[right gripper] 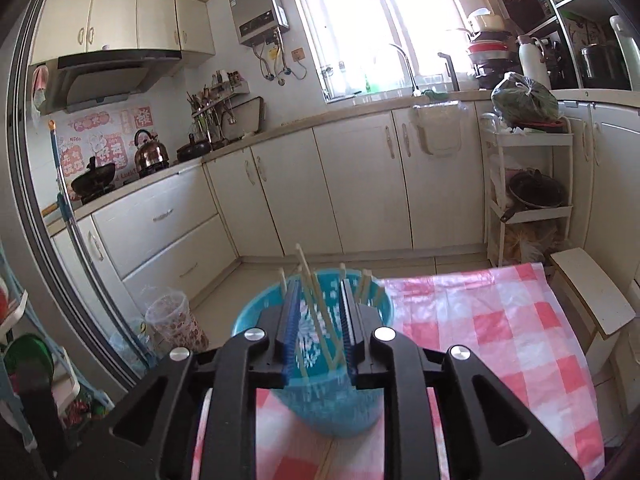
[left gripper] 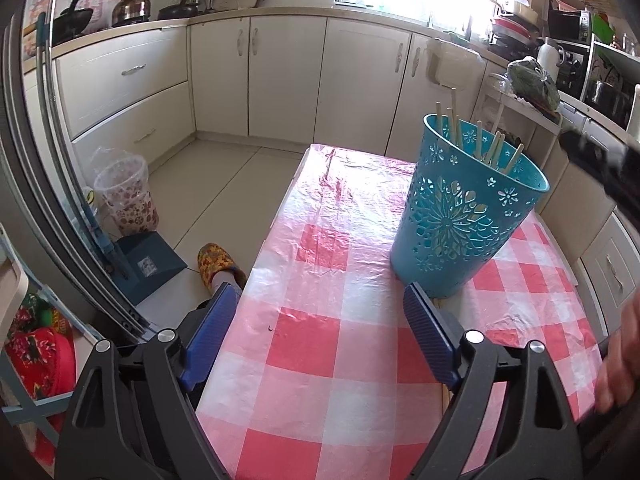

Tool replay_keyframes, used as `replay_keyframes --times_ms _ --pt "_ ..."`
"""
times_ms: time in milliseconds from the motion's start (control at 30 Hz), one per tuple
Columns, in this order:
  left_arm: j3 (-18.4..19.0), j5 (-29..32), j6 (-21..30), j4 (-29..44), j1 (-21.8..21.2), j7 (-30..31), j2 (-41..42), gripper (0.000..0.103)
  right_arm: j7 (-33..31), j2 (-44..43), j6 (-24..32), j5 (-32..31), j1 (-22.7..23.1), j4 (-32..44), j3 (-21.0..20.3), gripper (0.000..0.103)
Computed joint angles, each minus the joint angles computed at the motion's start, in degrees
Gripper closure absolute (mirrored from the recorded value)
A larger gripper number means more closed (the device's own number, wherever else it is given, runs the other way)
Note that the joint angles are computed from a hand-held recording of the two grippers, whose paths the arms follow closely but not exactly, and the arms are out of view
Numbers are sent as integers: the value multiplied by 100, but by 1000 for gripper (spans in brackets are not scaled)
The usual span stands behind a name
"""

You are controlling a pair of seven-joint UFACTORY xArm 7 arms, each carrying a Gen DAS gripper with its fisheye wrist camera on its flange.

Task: Organize utensils
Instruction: 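Grasp a wooden stick with the right tool while the left tool closes on another stick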

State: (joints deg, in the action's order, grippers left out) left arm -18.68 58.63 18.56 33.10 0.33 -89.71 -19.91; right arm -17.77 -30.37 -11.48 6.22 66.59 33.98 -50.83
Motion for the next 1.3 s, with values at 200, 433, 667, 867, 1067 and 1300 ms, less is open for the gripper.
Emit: replay_keyframes --times_ms 200,433,667,867,1067,1300 --pt "84 -499 29 -232 -139 341 -161 21 -249 351 1508 336 -647 -617 382 86" --pt "-105 -848 95 -444 -53 581 -461 19 -593 1661 1624 1269 293 -43 -124 90" --pt "-238 -1083 -61 -513 118 761 -424 19 -940 1909 1500 1651 -59 -98 282 91" --pt "-287 -1207 -133 -349 49 1062 -143 19 -1197 1806 1429 1353 -1026 -392 1105 93" --pt "-325 -789 -95 460 -205 1235 1021 19 -1869 1588 1316 1781 -1273 -532 930 96" --pt "-17 -518 238 1633 -823 1377 2522 26 -2755 1213 1458 2807 -664 -451 2 96"
